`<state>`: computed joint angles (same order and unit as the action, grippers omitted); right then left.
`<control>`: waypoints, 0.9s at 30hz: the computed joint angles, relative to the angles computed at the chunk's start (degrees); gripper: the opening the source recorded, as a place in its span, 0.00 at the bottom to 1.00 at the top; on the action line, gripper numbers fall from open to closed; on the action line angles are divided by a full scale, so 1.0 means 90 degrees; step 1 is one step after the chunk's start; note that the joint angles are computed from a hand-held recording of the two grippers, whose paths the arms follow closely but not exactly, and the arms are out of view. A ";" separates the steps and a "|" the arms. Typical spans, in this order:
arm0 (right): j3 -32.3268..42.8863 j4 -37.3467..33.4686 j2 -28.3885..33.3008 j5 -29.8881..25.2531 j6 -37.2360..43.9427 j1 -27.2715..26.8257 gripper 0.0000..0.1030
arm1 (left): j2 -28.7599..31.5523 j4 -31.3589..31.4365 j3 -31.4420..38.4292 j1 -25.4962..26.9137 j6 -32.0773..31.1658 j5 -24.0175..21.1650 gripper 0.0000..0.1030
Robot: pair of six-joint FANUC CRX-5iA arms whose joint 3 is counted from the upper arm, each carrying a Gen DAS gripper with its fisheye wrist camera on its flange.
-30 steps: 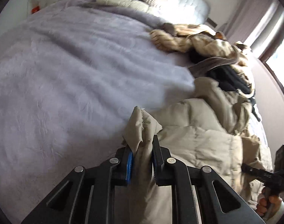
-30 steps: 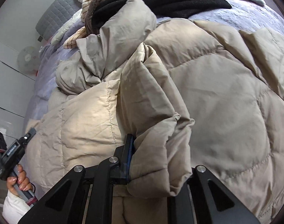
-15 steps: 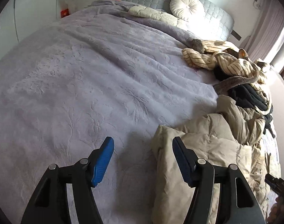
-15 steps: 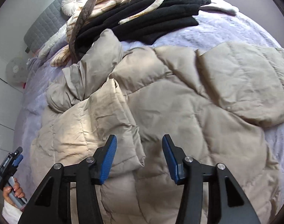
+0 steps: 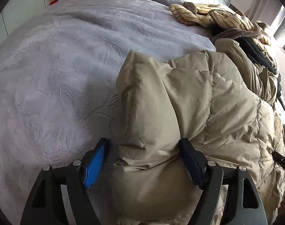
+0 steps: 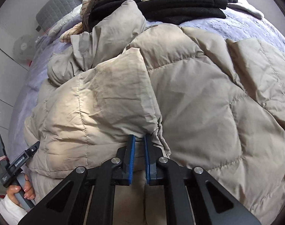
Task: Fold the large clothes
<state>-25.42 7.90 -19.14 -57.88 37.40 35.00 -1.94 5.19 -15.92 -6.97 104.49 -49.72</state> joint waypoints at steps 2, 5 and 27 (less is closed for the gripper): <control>-0.0011 0.0133 -0.0111 -0.0313 -0.0252 -0.0009 0.13 | 0.0021 -0.0243 0.0205 -0.0046 0.0168 -0.0277 0.77; 0.0016 -0.0528 -0.0488 -0.0479 -0.0219 -0.0523 0.13 | -0.0084 -0.0632 0.0497 -0.0166 0.0486 -0.0700 0.77; -0.0376 -0.1612 -0.2493 -0.1582 0.0223 -0.2133 0.60 | 0.0508 -0.0675 0.2091 -0.2745 0.1152 -0.1823 1.00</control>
